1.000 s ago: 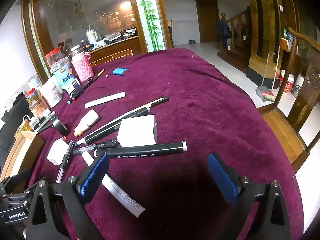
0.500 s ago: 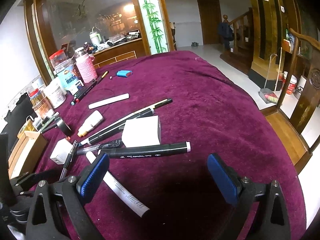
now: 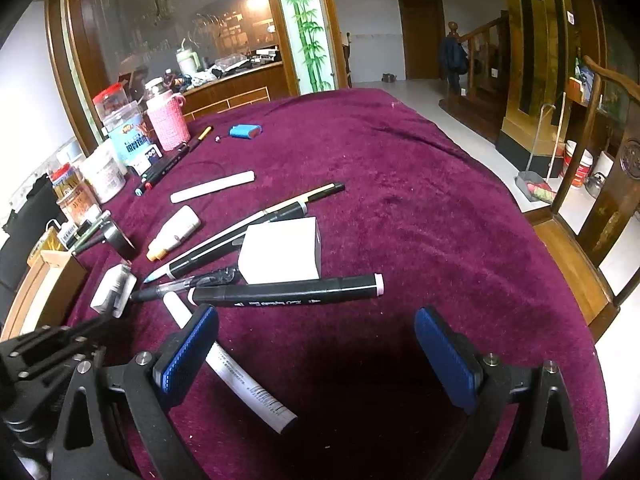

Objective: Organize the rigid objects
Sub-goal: 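Close left tool on clear pen while right tool closes on white PAINT marker, then carry pen and marker into cardboard tray and open both tools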

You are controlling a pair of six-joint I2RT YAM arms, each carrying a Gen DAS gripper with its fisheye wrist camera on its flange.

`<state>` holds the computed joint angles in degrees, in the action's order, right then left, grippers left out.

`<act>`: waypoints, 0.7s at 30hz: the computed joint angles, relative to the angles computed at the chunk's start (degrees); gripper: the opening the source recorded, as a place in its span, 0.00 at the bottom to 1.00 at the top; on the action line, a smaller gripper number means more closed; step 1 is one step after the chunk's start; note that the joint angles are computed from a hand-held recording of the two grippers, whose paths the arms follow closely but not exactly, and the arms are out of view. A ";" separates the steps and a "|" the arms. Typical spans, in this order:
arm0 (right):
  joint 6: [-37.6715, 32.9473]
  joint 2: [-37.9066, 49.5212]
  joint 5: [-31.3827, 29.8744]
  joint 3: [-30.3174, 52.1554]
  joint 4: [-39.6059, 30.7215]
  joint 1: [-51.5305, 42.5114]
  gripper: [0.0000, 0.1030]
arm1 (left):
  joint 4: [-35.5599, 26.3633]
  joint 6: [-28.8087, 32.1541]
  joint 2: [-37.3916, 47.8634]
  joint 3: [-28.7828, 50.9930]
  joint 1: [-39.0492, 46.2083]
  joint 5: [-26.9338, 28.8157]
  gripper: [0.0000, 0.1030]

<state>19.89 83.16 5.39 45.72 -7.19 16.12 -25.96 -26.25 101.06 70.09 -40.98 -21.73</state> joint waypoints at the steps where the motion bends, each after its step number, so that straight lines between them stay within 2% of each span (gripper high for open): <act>1: 0.01 0.11 0.12 0.06 -0.24 0.01 0.97 | -0.07 0.06 -0.95 -0.54 -0.18 -0.65 0.09; 7: -1.91 1.21 0.92 2.48 -3.99 1.32 0.97 | 0.06 -0.52 -6.75 -4.70 0.05 0.05 0.09; 13: -7.88 0.85 0.10 7.29 -10.49 6.39 0.96 | 0.73 -1.60 -17.30 -11.20 2.22 2.83 0.09; 15: -9.91 4.03 -0.33 10.89 -13.57 8.02 0.81 | 0.46 -1.96 -20.97 -13.17 2.86 3.37 0.09; 21: -12.04 14.44 1.39 18.48 -18.36 11.14 0.47 | -2.38 -2.40 -32.19 -18.43 6.18 5.74 0.09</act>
